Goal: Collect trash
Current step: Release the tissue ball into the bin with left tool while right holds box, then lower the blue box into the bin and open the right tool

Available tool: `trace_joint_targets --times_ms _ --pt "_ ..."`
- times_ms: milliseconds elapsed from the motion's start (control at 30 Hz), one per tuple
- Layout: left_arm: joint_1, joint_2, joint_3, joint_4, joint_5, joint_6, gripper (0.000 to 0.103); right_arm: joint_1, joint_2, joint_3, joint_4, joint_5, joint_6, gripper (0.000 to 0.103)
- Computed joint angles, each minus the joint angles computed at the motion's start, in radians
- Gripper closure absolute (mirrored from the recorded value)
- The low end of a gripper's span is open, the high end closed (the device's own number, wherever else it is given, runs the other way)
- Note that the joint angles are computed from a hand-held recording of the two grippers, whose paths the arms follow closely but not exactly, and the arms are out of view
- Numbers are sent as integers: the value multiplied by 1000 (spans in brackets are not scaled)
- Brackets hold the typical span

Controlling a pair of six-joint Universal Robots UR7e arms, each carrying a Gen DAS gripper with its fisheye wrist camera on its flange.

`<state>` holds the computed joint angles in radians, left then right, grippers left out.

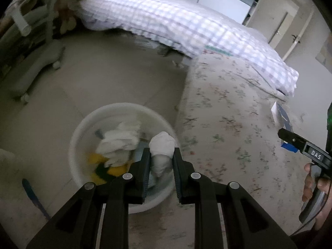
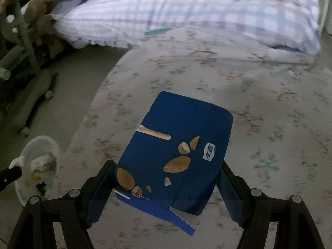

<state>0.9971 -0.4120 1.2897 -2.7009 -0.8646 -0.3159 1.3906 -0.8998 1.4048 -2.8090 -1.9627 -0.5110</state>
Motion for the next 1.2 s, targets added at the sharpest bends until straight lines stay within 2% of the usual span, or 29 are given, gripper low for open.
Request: trace_joint_targets --times_ms 133,267,333,400,500,600,733,1033,1167,1200 --pt "19 -25 35 -6 8 -14 81 22 17 7 0 11 -21 23" --pt "28 -29 53 -25 51 -6 80 46 38 14 3 29 -40 23" --pt "32 -35 51 32 97 -42 71 57 50 15 6 38 -51 23" --pt "38 -45 51 100 119 -105 47 69 63 15 9 48 -61 23" --pt "46 -68 78 112 119 -134 40 86 84 17 20 65 -66 23" --pt "46 -88 99 153 154 -159 33 98 106 16 26 69 -73 23" --pt "53 -123 145 170 200 -186 30 115 138 15 33 70 -90 23" --pt "73 -172 201 174 229 -211 26 144 215 -10 53 92 -112 23" --pt "81 -185 219 182 240 -220 17 154 242 -23 57 104 -120 22" --pt "84 -187 221 182 240 -223 14 154 247 -27 63 111 -118 18"
